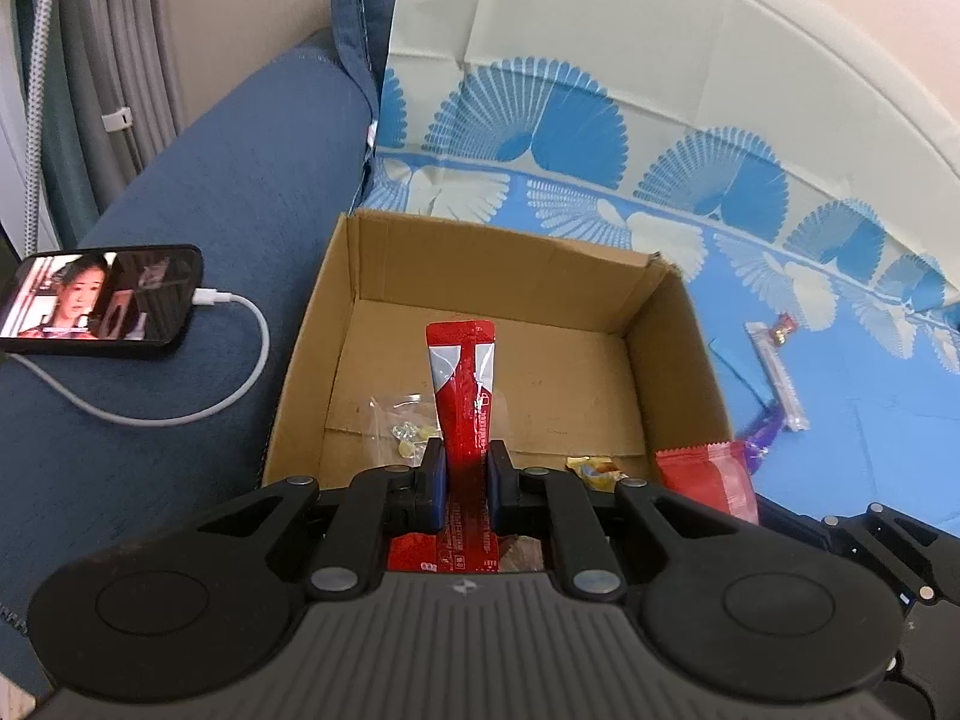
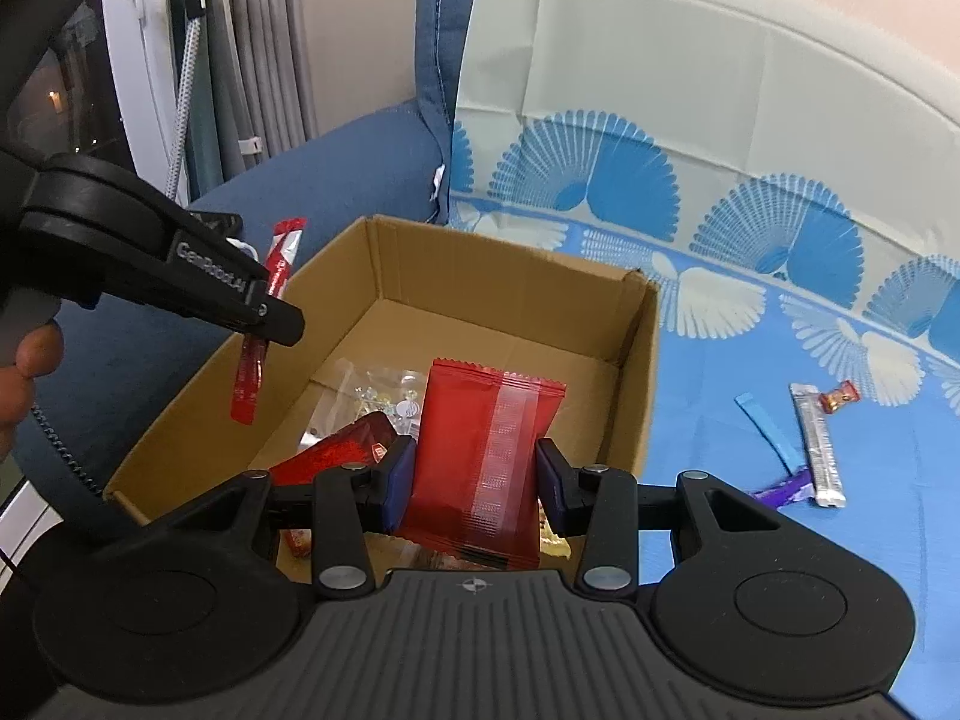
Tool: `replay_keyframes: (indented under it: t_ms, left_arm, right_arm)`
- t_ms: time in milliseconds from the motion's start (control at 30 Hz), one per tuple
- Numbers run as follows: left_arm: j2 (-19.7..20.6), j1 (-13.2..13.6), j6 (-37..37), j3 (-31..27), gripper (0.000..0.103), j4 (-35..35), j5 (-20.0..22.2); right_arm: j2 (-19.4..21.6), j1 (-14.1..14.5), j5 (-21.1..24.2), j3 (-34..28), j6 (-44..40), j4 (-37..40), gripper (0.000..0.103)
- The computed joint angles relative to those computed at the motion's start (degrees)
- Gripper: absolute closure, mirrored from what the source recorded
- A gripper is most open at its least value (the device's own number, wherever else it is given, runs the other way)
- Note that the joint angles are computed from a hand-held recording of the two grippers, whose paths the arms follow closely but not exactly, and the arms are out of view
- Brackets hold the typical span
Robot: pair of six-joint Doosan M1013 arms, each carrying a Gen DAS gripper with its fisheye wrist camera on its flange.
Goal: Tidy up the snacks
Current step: 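Open left gripper over box while right gripper releases red bar inside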
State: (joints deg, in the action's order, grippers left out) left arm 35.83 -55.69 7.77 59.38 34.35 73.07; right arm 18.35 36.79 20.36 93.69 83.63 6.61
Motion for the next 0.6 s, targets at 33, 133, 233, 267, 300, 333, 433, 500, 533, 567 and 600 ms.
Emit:
replay_keyframes:
  t_ms: [33, 133, 233, 267, 300, 333, 433, 500, 533, 567, 600]
  left_arm:
    - [0.2, 0.3, 0.3, 0.0, 0.089, -0.5, 0.0]
    - [0.8, 1.1, 1.2, 0.1, 0.089, -2.1, -0.1]
    - [1.6, 1.8, 2.0, -0.1, 0.089, -3.3, 0.6]
    - [1.9, 1.9, 2.3, -0.2, 0.089, -3.4, 1.1]
    - [2.1, 2.0, 2.6, -0.2, 0.089, -3.5, 1.3]
    - [2.1, 2.2, 2.9, -0.1, 0.089, -3.7, 1.4]
    - [2.1, 2.5, 4.2, 0.1, 0.078, -4.7, 1.8]
    - [2.0, 2.4, 3.4, -0.1, 0.016, -4.6, 3.4]
    - [1.8, 2.1, 2.0, 0.0, 0.004, -3.7, 4.5]
    - [1.6, 1.5, 0.0, 0.4, 0.000, -1.9, 5.7]
    - [1.2, 0.9, -1.5, 1.0, 0.000, -0.5, 6.6]
  right_arm:
    - [0.4, 0.1, 0.0, -0.3, 0.0, 0.1, 0.058]
    - [1.7, 0.2, 0.2, -1.1, 0.3, -0.1, 0.058]
    - [2.7, 0.2, 0.8, -2.0, 0.2, -0.3, 0.058]
    - [3.0, 0.2, 1.0, -2.2, -0.1, -0.1, 0.058]
    - [3.3, 0.2, 1.1, -2.4, 0.0, -0.2, 0.058]
    - [3.5, 0.3, 1.1, -2.7, 0.3, -0.5, 0.058]
    - [4.3, 0.1, 2.2, -3.6, -2.6, 2.4, 0.055]
    - [4.4, 0.2, 2.7, -3.9, -1.1, 1.4, 0.038]
    - [4.2, 0.5, 2.4, -3.7, 2.1, -1.9, 0.028]
    - [3.9, 0.7, 2.0, -3.4, 3.6, -3.7, 0.015]
    - [3.4, 0.8, 1.7, -2.8, 3.9, -4.4, 0.014]
